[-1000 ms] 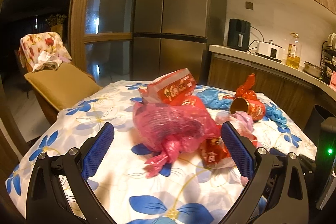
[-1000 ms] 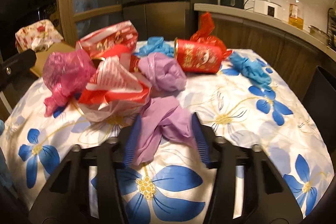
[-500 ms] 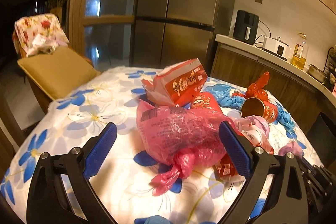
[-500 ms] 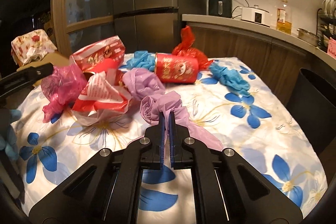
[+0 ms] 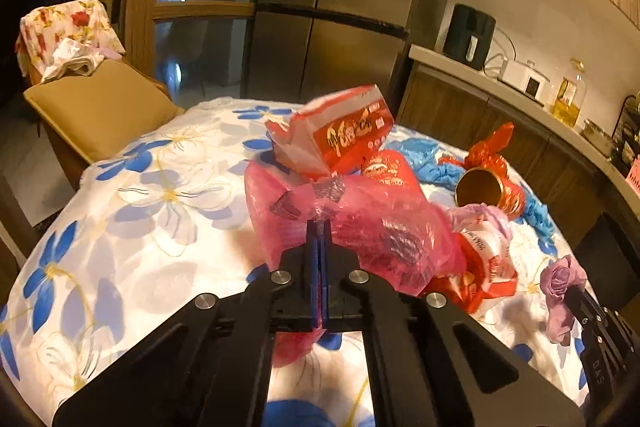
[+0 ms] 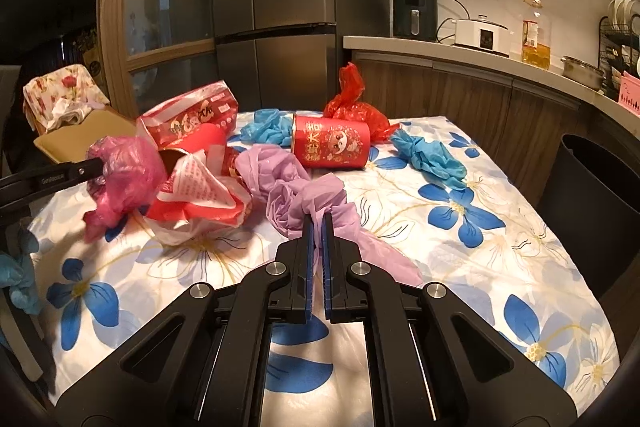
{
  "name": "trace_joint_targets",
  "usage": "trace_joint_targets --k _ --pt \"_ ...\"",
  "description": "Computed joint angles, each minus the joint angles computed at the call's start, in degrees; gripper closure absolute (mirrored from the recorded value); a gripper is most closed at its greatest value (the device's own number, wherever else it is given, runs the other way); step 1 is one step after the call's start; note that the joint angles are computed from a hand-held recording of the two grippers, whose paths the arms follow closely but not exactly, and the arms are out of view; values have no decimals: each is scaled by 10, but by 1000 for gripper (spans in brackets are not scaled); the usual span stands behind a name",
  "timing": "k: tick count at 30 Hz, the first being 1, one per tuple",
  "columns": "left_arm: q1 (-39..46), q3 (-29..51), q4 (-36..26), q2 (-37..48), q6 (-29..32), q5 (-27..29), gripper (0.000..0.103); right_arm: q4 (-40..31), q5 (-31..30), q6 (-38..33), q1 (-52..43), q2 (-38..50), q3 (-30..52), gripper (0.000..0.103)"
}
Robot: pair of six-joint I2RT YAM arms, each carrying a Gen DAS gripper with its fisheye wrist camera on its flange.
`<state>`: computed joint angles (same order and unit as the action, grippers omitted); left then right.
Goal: Collect trash
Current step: 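Grasp the pink plastic bag with the left tool while the right tool grasps a purple glove, then carry the pink bag and purple glove over the black trash bin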
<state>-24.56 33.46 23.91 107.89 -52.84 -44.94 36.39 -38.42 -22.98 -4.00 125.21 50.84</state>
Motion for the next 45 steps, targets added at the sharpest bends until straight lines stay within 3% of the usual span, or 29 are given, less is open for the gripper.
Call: trace_joint_targets --k 7,14,30,45 --pt "-82 -15 -86 -96 -54 -107 103 7 -40 6 -26 -39 -32 99" --pt "-123 30 -128 -106 -32 -142 103 -2 -84 6 -61 -82 -55 99" --pt "-157 178 -108 14 53 -105 103 -27 -121 21 -149 -83 -5 100" --pt "-167 483 -113 198 213 -36 103 -50 -91 90 -233 0 184 100"
